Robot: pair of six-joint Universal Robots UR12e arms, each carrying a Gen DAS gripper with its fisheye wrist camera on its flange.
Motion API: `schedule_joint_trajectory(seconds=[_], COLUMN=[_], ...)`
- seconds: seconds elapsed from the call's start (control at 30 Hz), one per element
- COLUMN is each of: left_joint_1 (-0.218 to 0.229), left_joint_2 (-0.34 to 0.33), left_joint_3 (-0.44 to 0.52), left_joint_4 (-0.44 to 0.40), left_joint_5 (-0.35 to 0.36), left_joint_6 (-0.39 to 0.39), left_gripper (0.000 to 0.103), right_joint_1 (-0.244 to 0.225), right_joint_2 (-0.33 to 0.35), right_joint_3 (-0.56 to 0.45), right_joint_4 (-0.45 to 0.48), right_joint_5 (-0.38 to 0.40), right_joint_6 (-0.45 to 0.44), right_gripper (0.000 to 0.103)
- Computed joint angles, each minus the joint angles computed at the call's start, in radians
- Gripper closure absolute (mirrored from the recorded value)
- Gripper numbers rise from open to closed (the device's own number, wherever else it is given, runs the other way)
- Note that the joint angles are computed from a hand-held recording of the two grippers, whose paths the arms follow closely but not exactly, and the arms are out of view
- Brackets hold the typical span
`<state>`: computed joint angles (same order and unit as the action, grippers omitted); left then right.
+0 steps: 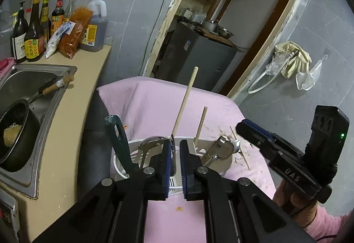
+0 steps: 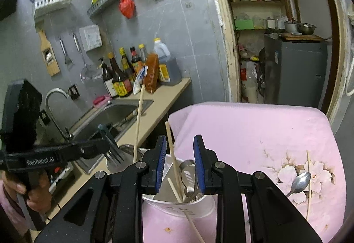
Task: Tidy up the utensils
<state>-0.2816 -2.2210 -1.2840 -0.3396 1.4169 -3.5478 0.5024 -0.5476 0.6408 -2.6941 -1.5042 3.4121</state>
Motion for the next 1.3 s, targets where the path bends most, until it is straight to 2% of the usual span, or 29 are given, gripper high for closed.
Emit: schedule_joint_trajectory(seconds=[0.07,0.13,0.2,0.37,0.43,0.6,0.83,0.93,1.1,1.3], left_joint_1=[-0.006,-0.014,-0.026,-0.059,-0.079,-0.125,-0.172,-0.189,-0.215,-0.239], left_joint_2=[0.002,0.003,0.002,-0.009,-0.020,-0.061,-0.132,-0.164,-0.224,-0.305], left_joint_3=[-0.006,-0.015,-0.021,0.000,0.020,0.083,0.193,0.244,0.345,0.472], left_joint_4=[0.027,0.076,0.130,0.184,0.203,0.255,0.280,0.268,0.224,0.179], left_joint_5=[0.019,0.045,0.082,0.187,0.254,0.382,0.463,0.486,0.508,0.537], left_joint_6=[-0.006,-0.007,-0.005,0.020,0.042,0.095,0.115,0.130,0.141,0.144], left_gripper=[0.083,0.064,0.054,0.038,0.024,0.005,0.000,0.000,0.000,0.000], right_joint_1=[-0.001,-0.003,-0.005,-0.010,-0.011,-0.018,-0.036,-0.047,-0.075,-0.113], right_joint_2=[-0.011,-0.029,-0.047,-0.099,-0.117,-0.163,-0.212,-0.227,-0.244,-0.249], right_joint_3=[0.023,0.056,0.088,0.184,0.215,0.295,0.392,0.424,0.460,0.495], right_joint_4=[-0.034,-0.072,-0.102,-0.205,-0.242,-0.343,-0.466,-0.499,-0.516,-0.519], right_joint_5=[-0.013,-0.029,-0.053,-0.136,-0.175,-0.270,-0.395,-0.431,-0.427,-0.382], right_joint_6=[0.014,0.031,0.044,0.065,0.060,0.044,-0.006,-0.034,-0.057,-0.056], right_gripper=[0.071,0.067,0.065,0.050,0.042,0.027,0.005,0.002,0.002,0.002])
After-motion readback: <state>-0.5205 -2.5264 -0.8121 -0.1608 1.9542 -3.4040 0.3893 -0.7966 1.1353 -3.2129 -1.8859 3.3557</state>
